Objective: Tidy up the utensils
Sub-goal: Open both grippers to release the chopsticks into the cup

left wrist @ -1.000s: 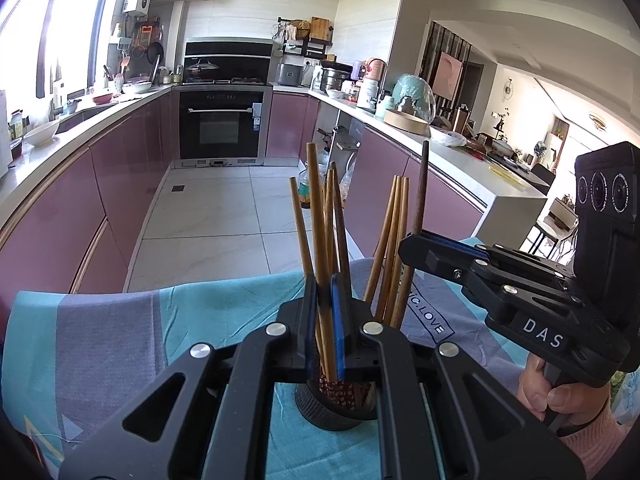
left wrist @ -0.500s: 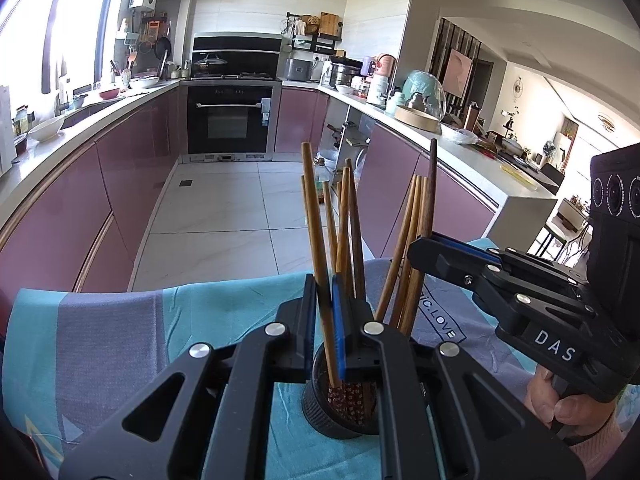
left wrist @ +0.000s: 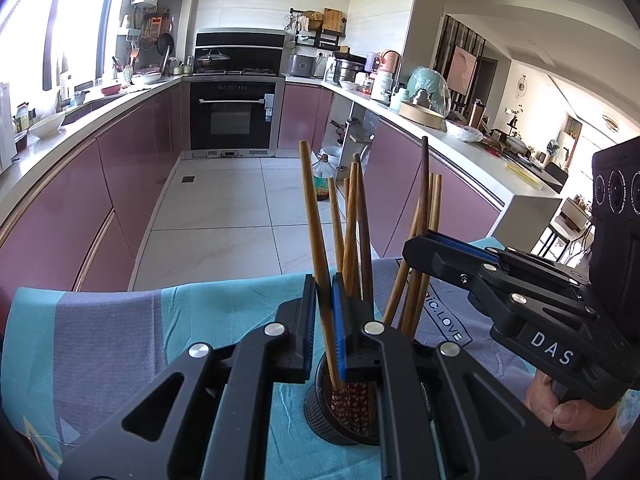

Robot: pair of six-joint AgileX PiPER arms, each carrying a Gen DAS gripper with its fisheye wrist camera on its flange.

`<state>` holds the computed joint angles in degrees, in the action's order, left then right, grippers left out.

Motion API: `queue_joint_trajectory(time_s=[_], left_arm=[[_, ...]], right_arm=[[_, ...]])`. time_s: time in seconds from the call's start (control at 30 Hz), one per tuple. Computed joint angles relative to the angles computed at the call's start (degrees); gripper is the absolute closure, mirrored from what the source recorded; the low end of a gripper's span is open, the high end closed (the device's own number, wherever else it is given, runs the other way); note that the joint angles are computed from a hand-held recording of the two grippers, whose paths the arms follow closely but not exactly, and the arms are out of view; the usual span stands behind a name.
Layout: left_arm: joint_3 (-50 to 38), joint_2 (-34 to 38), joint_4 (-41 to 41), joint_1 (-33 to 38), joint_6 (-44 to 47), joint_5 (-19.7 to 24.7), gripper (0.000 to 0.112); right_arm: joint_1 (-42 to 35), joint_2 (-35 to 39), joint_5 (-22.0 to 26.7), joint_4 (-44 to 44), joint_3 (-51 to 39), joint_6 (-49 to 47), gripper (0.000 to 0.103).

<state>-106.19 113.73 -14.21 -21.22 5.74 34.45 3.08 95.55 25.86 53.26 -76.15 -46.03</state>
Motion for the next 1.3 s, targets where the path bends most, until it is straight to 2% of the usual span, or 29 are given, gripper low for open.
queue_joint_trajectory(time_s=[0.6, 0.87, 1.0, 1.13, 1.3], left_arm=[[-4.1, 3.1, 1.8, -0.5, -2.2, 1.8, 0.103], [-5.3, 3.9, 3.0, -0.6, -3.3, 2.3, 0.098], [-3.5, 3.0, 4.0, -0.7, -3.9, 1.1, 0.086], [-0.1, 1.1, 3.5, -0.5, -3.0, -1.5, 0.074], [4.9, -1.8, 3.3, -0.3, -2.1, -5.4, 0.065]], right_arm=[[1.5, 1.6, -0.2, -4.6, -2.4, 4.3, 0.097], [1.7, 1.3, -0.4, -5.1, -2.2, 4.4, 0.097], [2.0, 0.9, -1.1, -4.7, -1.3, 3.9, 0.096], [1.3, 0.3, -1.1, -1.7, 0.2, 0.7, 0.089], [0.8, -0.8, -0.7, 1.5, 1.7, -2.8, 0.087]])
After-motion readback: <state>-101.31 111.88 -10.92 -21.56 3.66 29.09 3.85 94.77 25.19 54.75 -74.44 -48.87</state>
